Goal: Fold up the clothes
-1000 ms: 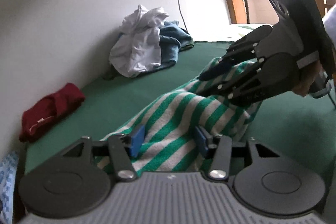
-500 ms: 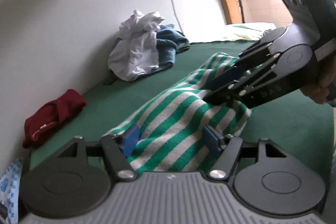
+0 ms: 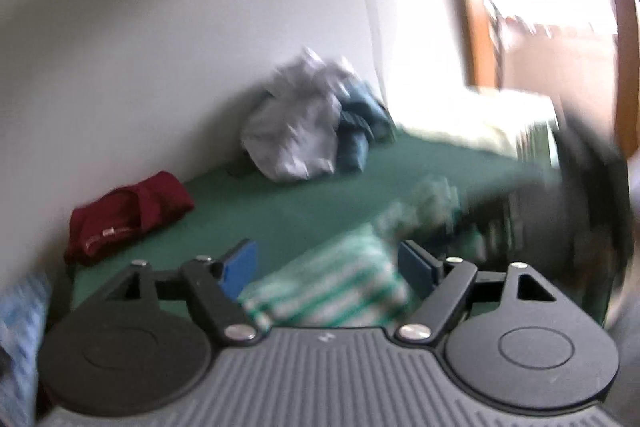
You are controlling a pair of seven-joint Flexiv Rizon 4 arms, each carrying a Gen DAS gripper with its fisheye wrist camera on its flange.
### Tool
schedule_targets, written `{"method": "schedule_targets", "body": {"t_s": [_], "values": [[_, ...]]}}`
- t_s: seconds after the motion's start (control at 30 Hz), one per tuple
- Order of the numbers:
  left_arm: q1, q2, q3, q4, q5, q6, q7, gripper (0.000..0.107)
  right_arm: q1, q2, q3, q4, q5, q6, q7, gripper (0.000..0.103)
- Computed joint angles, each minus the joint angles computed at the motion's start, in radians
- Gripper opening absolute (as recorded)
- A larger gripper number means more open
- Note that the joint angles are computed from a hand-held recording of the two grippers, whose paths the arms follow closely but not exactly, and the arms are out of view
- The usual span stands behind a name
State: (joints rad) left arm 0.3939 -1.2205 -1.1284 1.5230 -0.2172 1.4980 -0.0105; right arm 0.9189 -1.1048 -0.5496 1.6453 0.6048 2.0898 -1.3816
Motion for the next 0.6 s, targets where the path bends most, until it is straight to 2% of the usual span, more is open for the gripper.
{"method": "schedule_targets", "body": {"t_s": [0.07,0.13,0.17,0.2,0.23,0.27,0.33,0.37,0.43,0.5,0.6], "values": [[-0.041,-0.005,0.0,-0.059,-0.086,-0.021,-0.094,0.074,-0.032,0.018,0.039,0.009,-0.037,0.022,-0.009,0.033],[-0.114,0.018,0.093,-0.099,-0.152,-0.012,-0.169,0.06,-0.06,0.036,0.073,0.018,-0.071,0.034,-0.027,0.033],[-0.152,0.024,0.145,-0.127,-0.159,-0.016,-0.231,0.046,-0.074,0.045,0.09,0.023,-0.087,0.04,-0.038,0.033],[-0.182,0.015,0.192,-0.168,-0.101,-0.035,-0.343,0.034,-0.088,0.054,0.107,0.027,-0.102,0.045,-0.048,0.033],[-0.202,0.0,0.207,-0.185,-0.099,-0.026,-0.39,0.033,-0.105,0.065,0.127,0.037,-0.12,0.056,-0.06,0.033],[-0.196,-0.026,0.19,-0.17,-0.075,0.048,-0.389,0.039,-0.122,0.077,0.148,0.047,-0.138,0.068,-0.073,0.033],[-0.151,-0.078,0.087,-0.103,-0.131,0.159,-0.271,0.039,-0.176,0.1,0.212,0.069,-0.171,0.114,-0.085,0.032],[-0.128,-0.114,0.045,-0.084,-0.094,0.199,-0.267,0.039,-0.201,0.111,0.245,0.082,-0.179,0.137,-0.087,0.032],[-0.121,-0.134,0.029,-0.077,-0.057,0.224,-0.282,0.04,-0.233,0.128,0.289,0.101,-0.171,0.165,-0.094,0.031],[-0.134,-0.133,0.046,-0.085,-0.023,0.237,-0.296,0.04,-0.242,0.144,0.31,0.108,-0.127,0.17,-0.091,0.029],[-0.139,-0.154,0.052,-0.097,0.045,0.257,-0.301,0.041,-0.243,0.17,0.318,0.114,-0.091,0.127,-0.092,0.026]]}}
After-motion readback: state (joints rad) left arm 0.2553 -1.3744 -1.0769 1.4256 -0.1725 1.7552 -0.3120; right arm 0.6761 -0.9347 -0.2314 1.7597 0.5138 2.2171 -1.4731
